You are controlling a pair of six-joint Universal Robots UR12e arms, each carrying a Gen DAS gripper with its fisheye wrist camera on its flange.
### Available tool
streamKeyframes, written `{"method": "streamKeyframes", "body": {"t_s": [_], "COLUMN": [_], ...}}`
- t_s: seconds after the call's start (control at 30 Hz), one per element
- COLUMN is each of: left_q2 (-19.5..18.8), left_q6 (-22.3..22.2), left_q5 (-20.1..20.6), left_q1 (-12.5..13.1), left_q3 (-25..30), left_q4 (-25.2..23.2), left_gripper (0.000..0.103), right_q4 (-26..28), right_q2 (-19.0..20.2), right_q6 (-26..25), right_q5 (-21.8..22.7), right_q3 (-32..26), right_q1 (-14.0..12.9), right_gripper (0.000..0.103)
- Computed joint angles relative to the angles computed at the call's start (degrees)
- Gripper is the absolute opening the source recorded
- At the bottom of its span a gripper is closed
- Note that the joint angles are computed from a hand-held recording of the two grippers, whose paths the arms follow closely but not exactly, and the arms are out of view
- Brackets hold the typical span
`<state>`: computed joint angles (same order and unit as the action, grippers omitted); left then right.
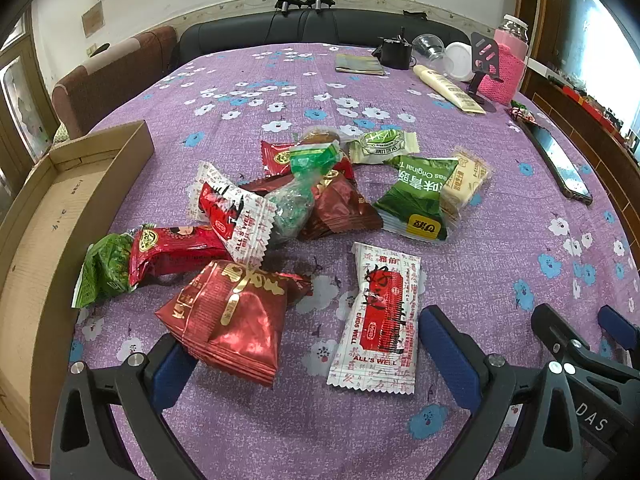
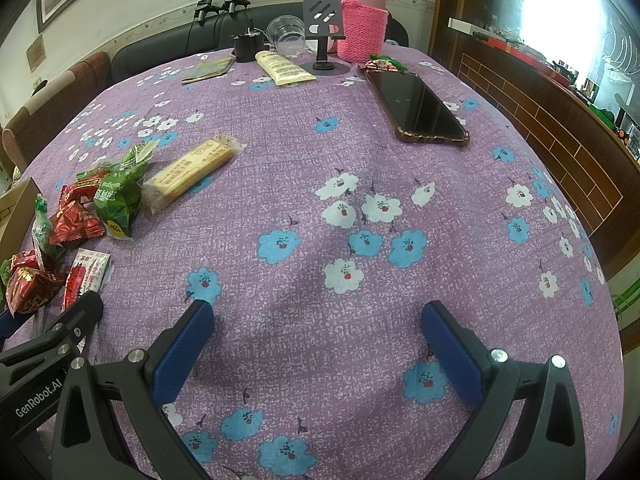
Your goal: Organize snacks
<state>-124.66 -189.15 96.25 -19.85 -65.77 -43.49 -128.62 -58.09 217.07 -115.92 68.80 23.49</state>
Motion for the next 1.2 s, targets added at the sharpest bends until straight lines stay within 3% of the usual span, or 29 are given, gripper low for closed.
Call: {"method": "streamKeyframes", "body": {"t_s": [0.23,0.37,0.5,0.67,0.83,0.97,1.07,1.2], "left_q2": [0.58,1.31,4.21,8.13,10.86,11.97,12.46,12.98], "left_q6": [5.31,8.28,7.01,6.92,5.62,4.82,6.22,6.51], "left_q5": [-4.04,-6.55,-11.37,-10.12,-8.19,-6.20,-2.73,-2.42], "left_q1": [0.74,1.35,2.64,3.40,4.55,5.21,5.15,5.87], "left_q3": [0.58,0.43,-3.28,-8.73,-12.11,-13.25,-14.13,-15.01], "left_q4": [-4.42,-7.07,-4.68,4.67,10.72,11.73,13.02,12.75], "left_gripper": [0.103,0.102,0.096,0.096,0.096,0.095,0.094,0.094], "right_q4": [-0.10,2.75,2.62,2.42,-5.91,-12.91,-12.73,-11.96], "right_q2": [-0.08,-0.71,-0.72,-1.44,-2.93,-2.73,-2.10,-1.13], "right_q6": [-1.87,-1.51,-2.34,-2.34,-4.17,-6.67,-7.98,-8.49], "right_q5": [1.95,3.55,4.06,2.80,-0.70,-1.58,1.00,4.34], "right_q3": [0.05,-0.09,-0.08,0.78,3.27,3.73,2.38,0.64], "right_q1": [-0.35,-0.38,-0.42,0.26,2.09,3.24,3.23,3.56], "right_gripper": [0.103,0.103,0.103,0.099,0.098,0.098,0.098,0.092]}}
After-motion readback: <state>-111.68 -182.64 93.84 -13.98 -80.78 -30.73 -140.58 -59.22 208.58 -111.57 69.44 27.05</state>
